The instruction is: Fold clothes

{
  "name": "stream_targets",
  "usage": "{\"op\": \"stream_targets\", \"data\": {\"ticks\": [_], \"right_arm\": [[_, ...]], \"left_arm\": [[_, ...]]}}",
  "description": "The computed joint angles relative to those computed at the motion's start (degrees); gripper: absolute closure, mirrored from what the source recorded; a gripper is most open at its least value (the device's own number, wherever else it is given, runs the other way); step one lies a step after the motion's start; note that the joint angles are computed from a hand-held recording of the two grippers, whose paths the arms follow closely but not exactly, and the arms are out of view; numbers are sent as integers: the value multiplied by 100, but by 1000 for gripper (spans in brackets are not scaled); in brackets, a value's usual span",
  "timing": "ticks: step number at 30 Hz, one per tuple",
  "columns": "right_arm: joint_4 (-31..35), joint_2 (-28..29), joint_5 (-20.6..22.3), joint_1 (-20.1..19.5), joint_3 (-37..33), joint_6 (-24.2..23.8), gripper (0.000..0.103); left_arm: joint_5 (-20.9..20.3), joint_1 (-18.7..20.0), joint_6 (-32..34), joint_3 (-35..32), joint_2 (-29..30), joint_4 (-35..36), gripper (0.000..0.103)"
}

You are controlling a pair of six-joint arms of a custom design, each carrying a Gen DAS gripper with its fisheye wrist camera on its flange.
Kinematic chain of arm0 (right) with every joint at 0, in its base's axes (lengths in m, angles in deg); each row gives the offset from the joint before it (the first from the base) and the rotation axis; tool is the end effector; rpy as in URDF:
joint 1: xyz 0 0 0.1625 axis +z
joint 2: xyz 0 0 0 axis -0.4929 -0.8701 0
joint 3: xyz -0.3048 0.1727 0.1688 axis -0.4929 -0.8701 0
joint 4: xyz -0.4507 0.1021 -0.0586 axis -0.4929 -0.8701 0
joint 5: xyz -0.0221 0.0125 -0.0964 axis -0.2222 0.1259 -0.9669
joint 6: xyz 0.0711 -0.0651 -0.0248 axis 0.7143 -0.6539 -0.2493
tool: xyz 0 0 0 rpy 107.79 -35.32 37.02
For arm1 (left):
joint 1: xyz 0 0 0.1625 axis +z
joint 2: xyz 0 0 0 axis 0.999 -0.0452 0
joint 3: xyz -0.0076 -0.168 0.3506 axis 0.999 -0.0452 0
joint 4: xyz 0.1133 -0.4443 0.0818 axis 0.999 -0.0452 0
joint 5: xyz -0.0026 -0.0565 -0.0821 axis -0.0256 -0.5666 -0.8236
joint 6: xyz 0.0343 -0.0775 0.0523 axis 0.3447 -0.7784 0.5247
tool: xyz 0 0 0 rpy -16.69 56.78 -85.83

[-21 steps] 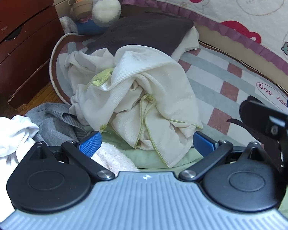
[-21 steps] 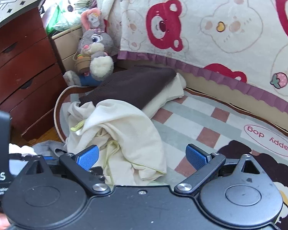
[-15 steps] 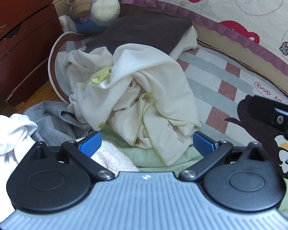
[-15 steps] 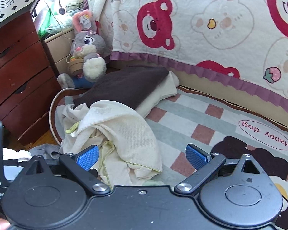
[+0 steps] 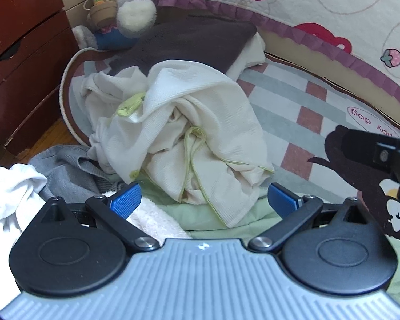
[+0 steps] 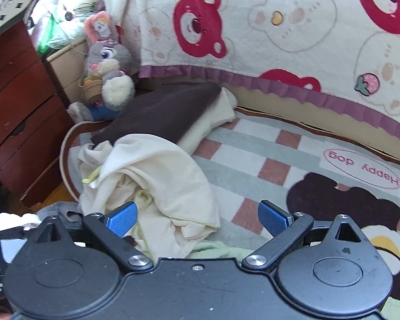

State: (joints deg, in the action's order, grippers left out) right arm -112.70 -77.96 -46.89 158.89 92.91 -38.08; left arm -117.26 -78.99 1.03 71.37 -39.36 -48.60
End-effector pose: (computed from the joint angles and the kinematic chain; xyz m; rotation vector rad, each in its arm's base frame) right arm 0.3412 -0.2944 0.3318 0.6871 -2.5245 0.7714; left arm -0.3204 -0.2474 0.2555 0.2299 2.3021 -0.7444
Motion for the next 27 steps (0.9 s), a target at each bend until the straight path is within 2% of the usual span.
{"op": "stream_targets", "data": {"ticks": [3,6,13,19,27], "right_arm": [[-14,-22,-15,24,18,-51,4],[89,21,-228,28,-4,91,4],[251,-62,-302,-32,26,275,4],[241,-187,-70,-138,75,261,4],[182,-194,21,-134,103,195,4]], "left_arm": [[-5,-40,-37,11,-14,-8,0],[-83,-24,-21,26,-36,-97,0],[-114,-39,-62,11,33,-64,0],[-90,-86,-92,54,15,-110,0],[-96,-53,-93,42,46,-171,0]]}}
